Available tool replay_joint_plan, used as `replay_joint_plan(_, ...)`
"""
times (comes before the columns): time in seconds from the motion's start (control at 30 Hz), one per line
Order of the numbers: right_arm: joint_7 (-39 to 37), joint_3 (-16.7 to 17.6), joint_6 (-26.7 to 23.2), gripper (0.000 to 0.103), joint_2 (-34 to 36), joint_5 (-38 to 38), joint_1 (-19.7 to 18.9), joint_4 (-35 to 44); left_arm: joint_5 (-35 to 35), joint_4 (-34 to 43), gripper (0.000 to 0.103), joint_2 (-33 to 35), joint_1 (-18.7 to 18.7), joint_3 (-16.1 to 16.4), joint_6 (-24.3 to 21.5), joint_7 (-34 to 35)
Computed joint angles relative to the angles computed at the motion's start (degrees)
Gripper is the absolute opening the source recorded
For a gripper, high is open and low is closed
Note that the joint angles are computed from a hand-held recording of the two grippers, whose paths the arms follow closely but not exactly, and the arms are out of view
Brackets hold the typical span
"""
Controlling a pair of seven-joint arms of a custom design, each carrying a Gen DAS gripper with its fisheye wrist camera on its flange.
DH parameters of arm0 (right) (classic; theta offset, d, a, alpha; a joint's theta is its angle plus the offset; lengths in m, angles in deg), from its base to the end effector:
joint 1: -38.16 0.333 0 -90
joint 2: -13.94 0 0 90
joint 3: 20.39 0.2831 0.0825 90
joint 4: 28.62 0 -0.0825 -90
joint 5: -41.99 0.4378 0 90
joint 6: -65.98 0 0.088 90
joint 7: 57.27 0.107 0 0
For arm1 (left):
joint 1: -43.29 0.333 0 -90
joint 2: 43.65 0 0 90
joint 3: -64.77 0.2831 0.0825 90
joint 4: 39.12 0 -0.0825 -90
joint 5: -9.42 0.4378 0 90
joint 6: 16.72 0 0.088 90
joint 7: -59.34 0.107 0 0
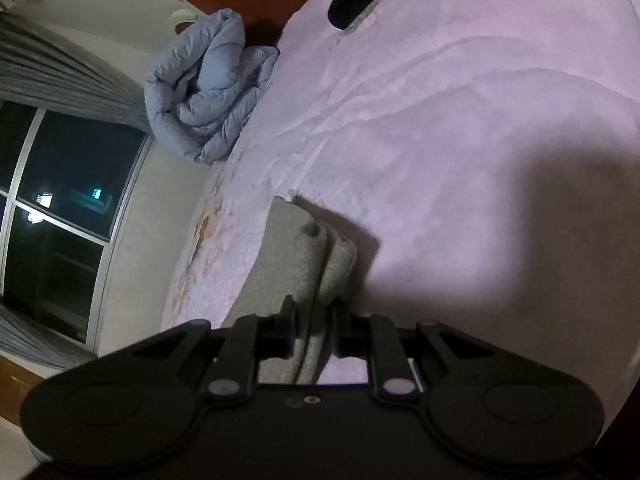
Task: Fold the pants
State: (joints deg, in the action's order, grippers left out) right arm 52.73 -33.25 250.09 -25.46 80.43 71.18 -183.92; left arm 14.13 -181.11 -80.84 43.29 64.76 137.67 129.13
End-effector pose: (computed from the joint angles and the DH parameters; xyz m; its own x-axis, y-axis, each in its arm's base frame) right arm 0.4366 0.0952 0.4949 -0.1707 -0.5175 -0.8385 -0.5162 0.7718 -0.3713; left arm 0.4774 -0.0028 0.5739 0.2039 -0.9609 0.1874 -0.6149 -0.2746 -0.7392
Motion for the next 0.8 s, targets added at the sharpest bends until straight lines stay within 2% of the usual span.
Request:
replay_joint_plan(0.13,-1.59,-1.49,-1.05,0.007,-1.95,-0.24,0.39,-1.19,-2.28,1.68,0.103,2.37,-3.67,-0.53,-0.30,0.99)
replay_joint_plan(0.2,-3.26,-2.75,-1.56,0.007,-2.45,-0.59,0.96,-1.46,-2.00,1.10,0.103,1.44,-3.43,-1.17,-1.40,0.64)
replay_joint_plan(0.23,-3.87,-3.01,-2.50,0.007,-2.56,-0.66,0.89,-1.33,-0.92,0.23,0.103,0.26,-1.99,-2.08,-1.53,-0.81)
replay_joint_plan(0.27,-3.89,-2.27,-3.39,0.013,-3.08,-0.44,-0.06,-1.49,0.01,-0.84,0.103,-1.10,-0.71,-2.53,-1.25,-2.18)
replay_joint_plan(0.33,-4.49,0.25,-3.03,0.019,-4.69,-0.80,-2.57,-2.70,-0.57,-0.54,0.103,-1.53,-1.05,-0.31,-2.72,-1.29)
replay_joint_plan(0.4,-5.87,-0.33,-3.86,0.019,-6.46,-0.81,-2.42,-3.51,-4.16,0.75,0.103,-1.23,-2.94,3.10,-5.73,0.87)
replay_joint_plan(0.47,-4.80,0.51,-4.09,0.019,-8.19,-1.36,-3.27,-4.54,-6.66,0.07,0.103,-2.65,-2.67,3.65,-6.11,-0.04)
replay_joint_plan(0.5,-6.52,-0.60,-2.59,0.019,-9.78,0.36,-1.22,-5.18,-7.24,-0.66,0.103,-3.42,-1.97,3.51,-5.98,-1.00)
replay_joint_plan(0.53,-8.33,0.11,-1.79,0.019,-10.94,1.82,-0.84,-5.63,-7.35,-1.42,0.103,-4.29,-1.39,3.13,-6.15,-1.71)
replay_joint_plan(0.57,-6.86,2.02,-2.76,0.020,-11.55,-0.74,-2.47,-5.97,-7.30,-1.91,0.103,-4.98,-1.07,2.93,-6.73,-1.94)
replay_joint_plan(0.6,-6.67,2.37,-3.77,0.020,-11.79,-0.93,-2.64,-5.84,-7.82,-2.38,0.103,-5.44,-1.49,3.40,-7.24,-1.46)
replay_joint_plan(0.63,-6.30,2.38,-4.23,0.020,-11.79,-0.71,-2.44,-5.66,-7.41,-2.64,0.103,-5.77,-1.00,2.95,-7.88,-1.63)
replay_joint_plan(0.67,-5.33,4.30,-4.84,0.020,-11.45,-0.99,-4.25,-5.53,-6.54,-2.57,0.103,-5.67,-0.10,2.00,-8.43,-2.43)
replay_joint_plan(0.7,-3.89,4.66,-5.47,0.020,-11.34,-1.87,-4.89,-5.46,-6.44,-2.33,0.103,-5.13,0.09,1.64,-8.44,-3.16)
replay_joint_plan(0.77,-4.48,2.88,-4.88,0.020,-11.67,1.21,-2.61,-5.32,-7.16,-2.63,0.103,-5.23,-0.28,1.63,-7.96,-4.40)
replay_joint_plan(0.8,-3.29,4.06,-5.40,0.020,-11.65,0.41,-3.70,-5.30,-6.71,-2.26,0.103,-4.82,-0.12,1.10,-8.89,-4.94)
